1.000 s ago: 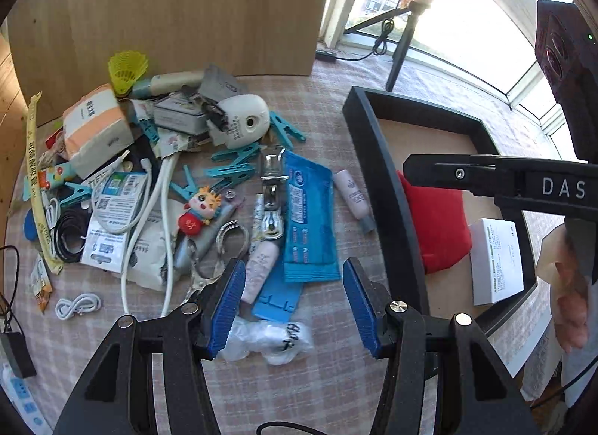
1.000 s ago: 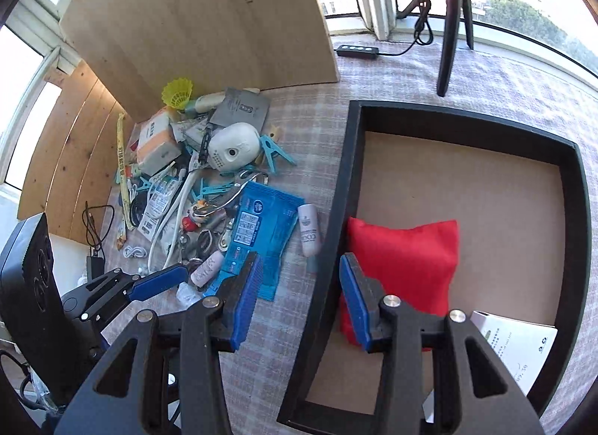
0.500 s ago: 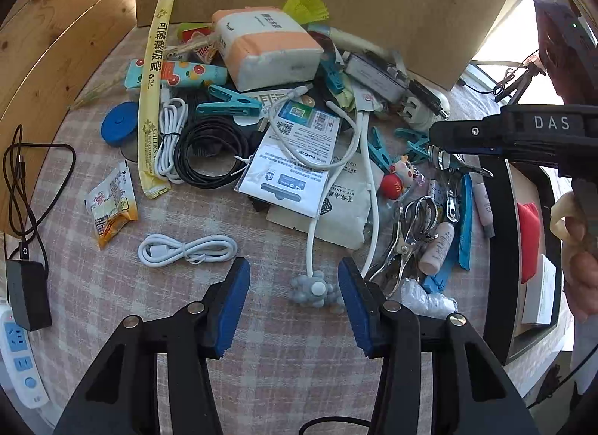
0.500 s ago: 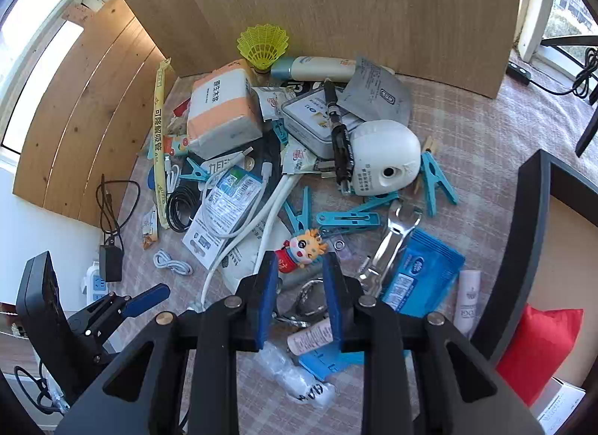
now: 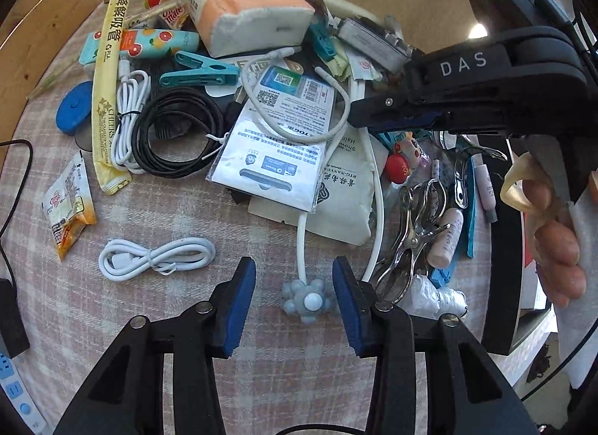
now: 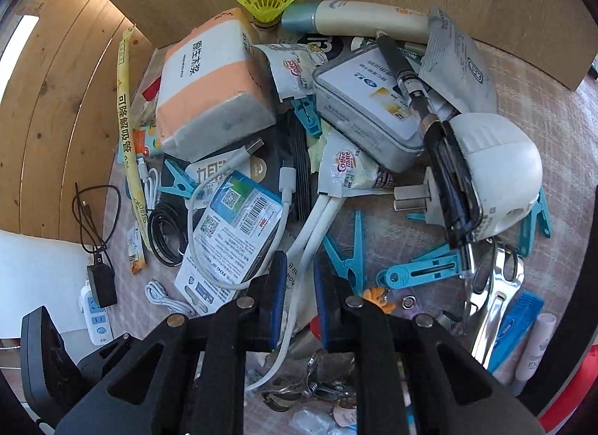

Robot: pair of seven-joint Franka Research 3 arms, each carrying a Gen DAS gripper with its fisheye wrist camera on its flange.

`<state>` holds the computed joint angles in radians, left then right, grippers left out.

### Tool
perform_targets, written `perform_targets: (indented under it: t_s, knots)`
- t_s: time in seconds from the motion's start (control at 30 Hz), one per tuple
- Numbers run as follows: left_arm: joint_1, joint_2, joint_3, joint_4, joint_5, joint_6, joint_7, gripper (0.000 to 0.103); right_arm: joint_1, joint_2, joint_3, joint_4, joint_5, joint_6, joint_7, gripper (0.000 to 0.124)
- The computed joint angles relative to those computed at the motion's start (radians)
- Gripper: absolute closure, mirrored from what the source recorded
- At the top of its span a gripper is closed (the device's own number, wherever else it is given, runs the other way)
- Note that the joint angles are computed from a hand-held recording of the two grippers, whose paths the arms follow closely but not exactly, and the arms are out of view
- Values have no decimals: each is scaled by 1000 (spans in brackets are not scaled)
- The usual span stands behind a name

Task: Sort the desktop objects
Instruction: 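Grasp the white cable with bead ends with the right gripper, then carry the white cable into the tray and release it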

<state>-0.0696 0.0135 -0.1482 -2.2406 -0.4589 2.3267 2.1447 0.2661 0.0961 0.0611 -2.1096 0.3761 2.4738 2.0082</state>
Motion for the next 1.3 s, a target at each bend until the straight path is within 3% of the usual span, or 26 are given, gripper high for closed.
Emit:
perform_targets:
  t_s: [0.2,0.5,0.7,0.87,0.9,1.03,1.13,1.3]
  knots:
    - [18,26,-7,27,-62,-66,42,75,-4,-6,3,-17,57,19,-31,109]
    - [13,13,-12,1,-75,-80,65,83,8,-23,17,-53,161,50,-87,109]
    - [5,-52,0,-69,-96,-91,98,86,12,-51,21,-99,237,58,-141,116]
    - [-20,-143,33,-148,-108,-95,115,86,27,-96,27,-157,336,93,-194,117]
    - [-18,-177,59,-174,-85,-125,157,86,31,-103,28,-163,345,100,-195,117]
    - [-29,-234,66,-202,-127,-111,146,86,54,-150,35,-199,376,135,-194,117]
    - [-56,-282,65,-234,-123,-96,128,95,79,-213,32,-242,447,147,-237,117]
    - [-104,-282,68,-196,-128,-88,114,96,90,-284,31,-282,400,161,-207,117]
